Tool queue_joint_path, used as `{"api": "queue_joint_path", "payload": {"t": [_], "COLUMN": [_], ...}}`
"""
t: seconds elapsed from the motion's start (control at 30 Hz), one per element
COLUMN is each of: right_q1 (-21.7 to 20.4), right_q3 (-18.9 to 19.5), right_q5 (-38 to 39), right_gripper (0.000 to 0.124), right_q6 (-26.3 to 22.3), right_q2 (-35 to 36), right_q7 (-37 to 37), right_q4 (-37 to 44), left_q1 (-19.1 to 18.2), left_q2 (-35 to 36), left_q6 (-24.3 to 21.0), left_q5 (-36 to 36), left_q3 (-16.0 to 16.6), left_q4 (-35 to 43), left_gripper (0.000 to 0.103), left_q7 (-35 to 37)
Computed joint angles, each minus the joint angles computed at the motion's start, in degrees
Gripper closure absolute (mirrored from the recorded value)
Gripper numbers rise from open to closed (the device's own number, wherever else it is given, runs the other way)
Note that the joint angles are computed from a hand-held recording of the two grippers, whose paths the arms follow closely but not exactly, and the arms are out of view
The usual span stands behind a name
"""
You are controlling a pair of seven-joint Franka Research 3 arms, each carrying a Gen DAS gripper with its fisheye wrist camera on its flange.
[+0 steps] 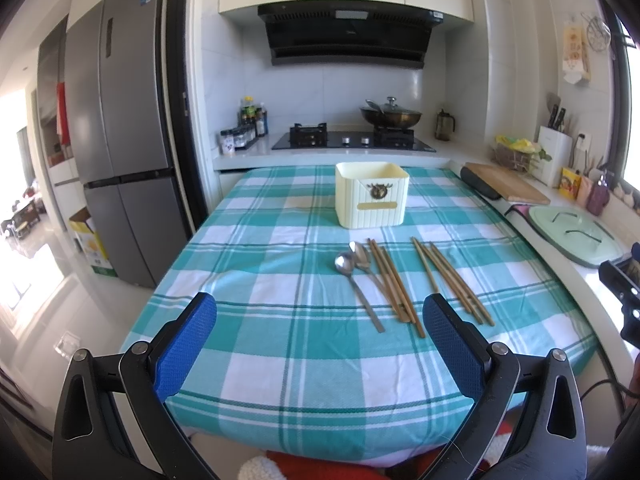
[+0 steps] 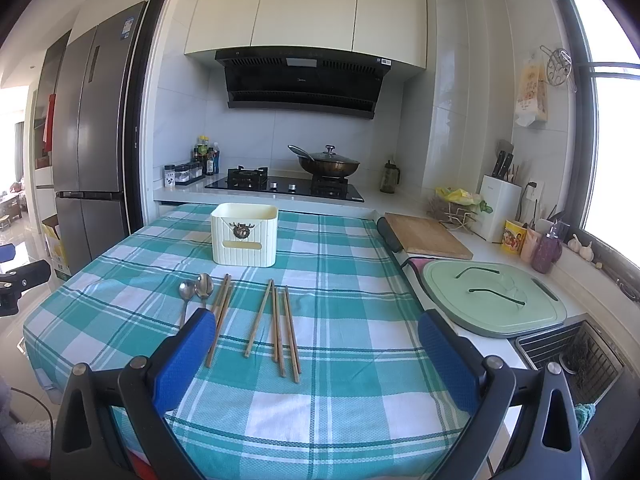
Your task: Organize utensils
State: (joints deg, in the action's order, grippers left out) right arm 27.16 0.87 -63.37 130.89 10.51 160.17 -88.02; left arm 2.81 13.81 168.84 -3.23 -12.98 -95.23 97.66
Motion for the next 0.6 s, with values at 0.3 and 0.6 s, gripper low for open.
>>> {"api": "queue_joint_path", "payload": {"t": [0.3,0.6], "right_q1": [-0.6,-2.7], "right_q3": [0.1,-1.1], "right_q5": [-0.4,5.0], "right_gripper": [0.021,0.021], "right_q6": [0.7,2.8], "right_q2": [-1.2,2.0], "right_q7": [1.1,-1.9], "right_q4": [-2.0,0.2], "left_q1": [0.3,-2.2], "left_q2": [1.7,11.4], "left_q6": [-3.8,-17.0], "left_q5": [-0.1,1.3], "left_q3": [-0.7,0.7], "left_q4": [2.0,16.1], "left_gripper": [0.000,0.000], "left_q7": [1.0,-0.3]}}
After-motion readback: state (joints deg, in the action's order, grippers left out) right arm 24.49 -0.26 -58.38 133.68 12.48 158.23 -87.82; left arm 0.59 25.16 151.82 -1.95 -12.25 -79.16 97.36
